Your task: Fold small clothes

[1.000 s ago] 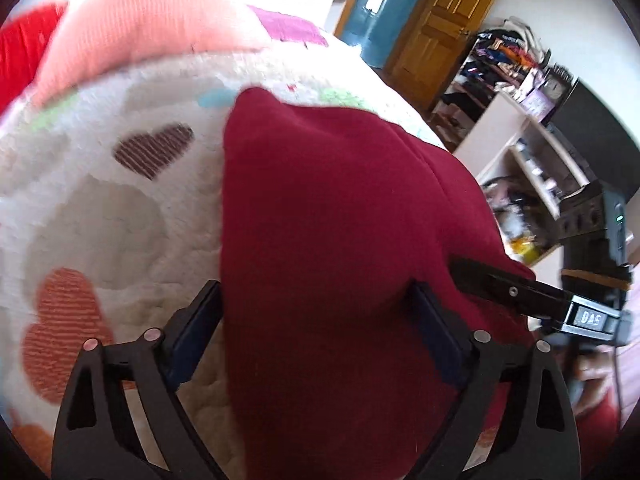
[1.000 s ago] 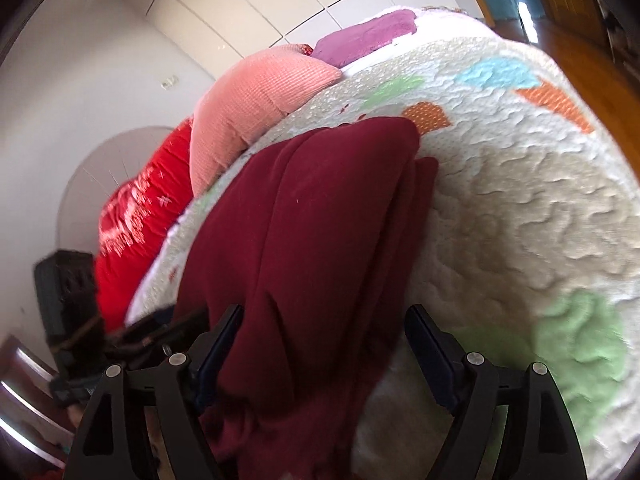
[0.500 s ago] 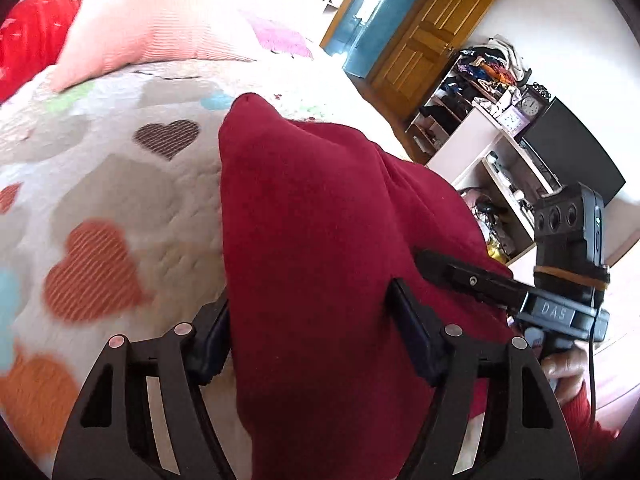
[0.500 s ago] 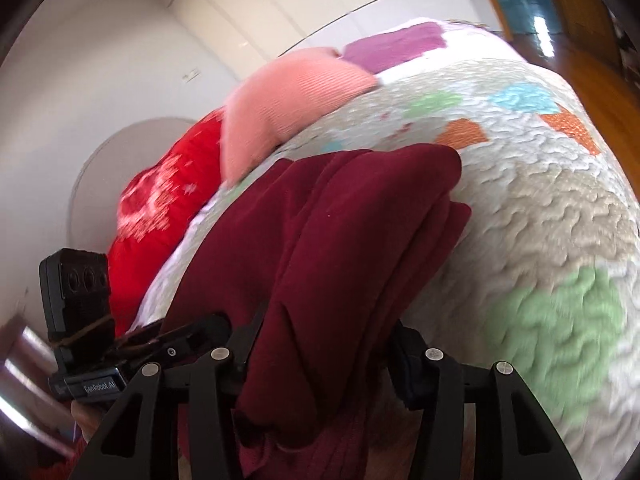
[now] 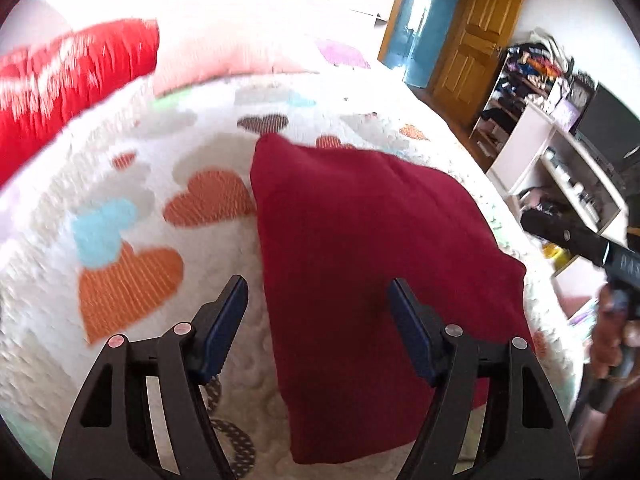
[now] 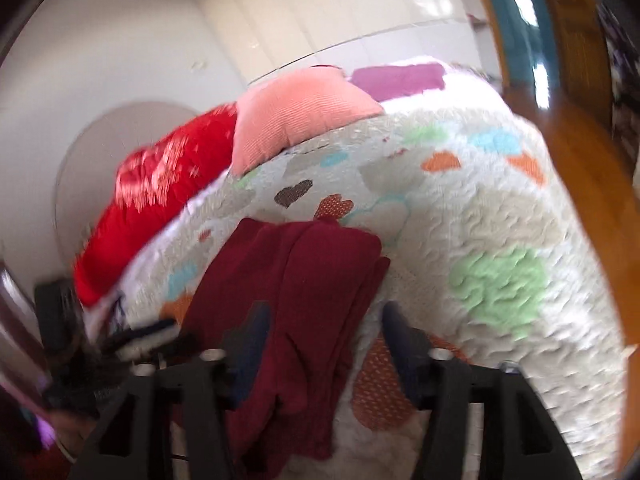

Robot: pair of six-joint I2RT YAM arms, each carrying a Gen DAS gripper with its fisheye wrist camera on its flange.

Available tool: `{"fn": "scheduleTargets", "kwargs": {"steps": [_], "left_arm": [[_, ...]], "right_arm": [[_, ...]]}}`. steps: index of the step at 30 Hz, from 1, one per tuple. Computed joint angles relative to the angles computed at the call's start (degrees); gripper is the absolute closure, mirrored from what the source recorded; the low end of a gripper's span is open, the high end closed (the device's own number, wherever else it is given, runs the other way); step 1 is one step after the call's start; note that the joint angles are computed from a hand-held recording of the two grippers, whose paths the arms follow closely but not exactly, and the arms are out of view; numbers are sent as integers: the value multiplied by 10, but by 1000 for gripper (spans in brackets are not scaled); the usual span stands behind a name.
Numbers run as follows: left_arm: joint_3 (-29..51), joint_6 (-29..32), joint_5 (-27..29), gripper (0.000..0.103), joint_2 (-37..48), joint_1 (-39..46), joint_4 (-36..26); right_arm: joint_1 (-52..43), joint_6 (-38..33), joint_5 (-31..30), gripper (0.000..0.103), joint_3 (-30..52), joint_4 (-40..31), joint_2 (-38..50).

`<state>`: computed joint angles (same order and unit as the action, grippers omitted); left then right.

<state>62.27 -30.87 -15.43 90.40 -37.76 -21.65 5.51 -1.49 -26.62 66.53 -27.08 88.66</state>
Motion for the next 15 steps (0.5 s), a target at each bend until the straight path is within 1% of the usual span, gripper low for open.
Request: {"fn": "scheduleTargets", "kwargs": {"steps": [1, 2, 3, 5, 6, 8, 10, 11, 13, 15], "left_arm": [[8, 3, -11, 30, 7, -4, -5], [16, 5, -23, 30, 15, -9, -10], [24, 8, -35, 30, 27, -15, -14], [50, 10, -49, 30, 59, -16, -23], [50, 11, -50, 30, 67, -15, -17], [43, 9, -49, 30, 73, -14, -1], [44, 4, -49, 26, 80, -15, 5], [47, 2, -51, 25, 86, -16, 8], [53, 1, -50, 22, 95, -15, 14], [56, -3, -43, 20, 102, -9, 19]], "right_arm": [[12, -18, 19, 78, -7, -4, -16], [31, -29, 46, 79, -26, 9, -37], [41, -30, 54, 80, -29, 14, -39], [60, -35, 48, 80, -30, 11, -29], [71, -32, 59, 80, -33, 16, -20], [86, -36, 98, 80, -31, 20, 7], [97, -29, 139, 80, -29, 39, 35], [97, -30, 148, 80, -27, 47, 45], [96, -29, 157, 79, -14, 54, 71], [85, -15, 141, 78, -10, 55, 78]]}}
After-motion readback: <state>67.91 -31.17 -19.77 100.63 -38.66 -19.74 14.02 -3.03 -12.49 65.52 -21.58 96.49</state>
